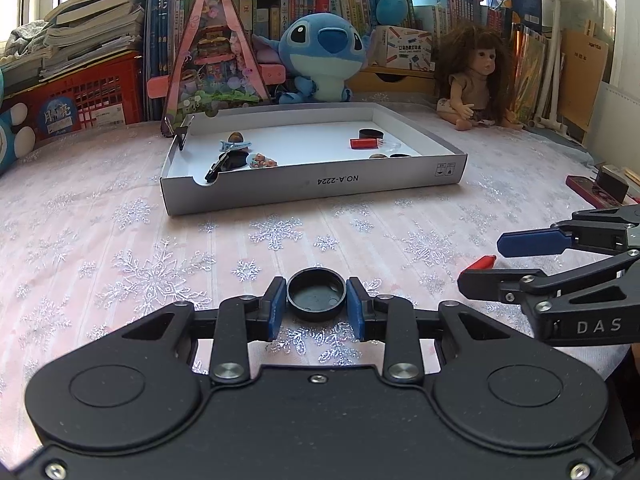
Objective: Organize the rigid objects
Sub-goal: 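Grasp the red crayon with the right gripper while the left gripper holds the lid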
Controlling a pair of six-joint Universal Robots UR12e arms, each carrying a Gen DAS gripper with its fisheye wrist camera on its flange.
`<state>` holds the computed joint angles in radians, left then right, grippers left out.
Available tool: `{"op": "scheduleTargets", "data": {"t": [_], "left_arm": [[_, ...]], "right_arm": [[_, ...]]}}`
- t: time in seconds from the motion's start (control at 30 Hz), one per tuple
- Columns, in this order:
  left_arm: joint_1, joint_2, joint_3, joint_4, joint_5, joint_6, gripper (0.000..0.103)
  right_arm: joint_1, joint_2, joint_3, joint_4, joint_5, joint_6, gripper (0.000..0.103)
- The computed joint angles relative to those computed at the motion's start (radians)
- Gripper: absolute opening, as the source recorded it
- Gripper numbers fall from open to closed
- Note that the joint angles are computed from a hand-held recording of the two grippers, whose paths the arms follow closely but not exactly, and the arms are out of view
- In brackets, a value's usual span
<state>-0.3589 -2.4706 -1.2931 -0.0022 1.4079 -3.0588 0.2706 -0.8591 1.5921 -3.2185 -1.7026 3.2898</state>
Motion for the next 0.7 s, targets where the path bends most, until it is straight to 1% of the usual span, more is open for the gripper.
{"op": "scheduleTargets", "data": {"t": [0.07, 0.13, 0.27, 0.53, 0.7], "left_arm": [[-0.001, -0.001, 0.001, 0.002, 0.003, -0.006, 0.03], [-0.002, -0.003, 0.003, 0.005, 0.007, -0.014, 0.03], [-0.004, -0.005, 0.004, 0.01, 0.014, -0.025, 0.03], [-0.005, -0.005, 0.003, 0.012, 0.015, -0.027, 0.03], [-0.005, -0.005, 0.003, 0.012, 0.015, -0.028, 0.03]], "right_arm": [[0.005, 0.005, -0.009, 0.0, -0.016, 0.006, 0.075], [0.013, 0.012, -0.019, 0.002, -0.048, 0.018, 0.075], [0.021, 0.02, -0.03, 0.009, -0.08, 0.049, 0.076], [0.032, 0.03, -0.041, 0.019, -0.124, 0.085, 0.076], [0.035, 0.033, -0.043, 0.015, -0.127, 0.084, 0.076]]}}
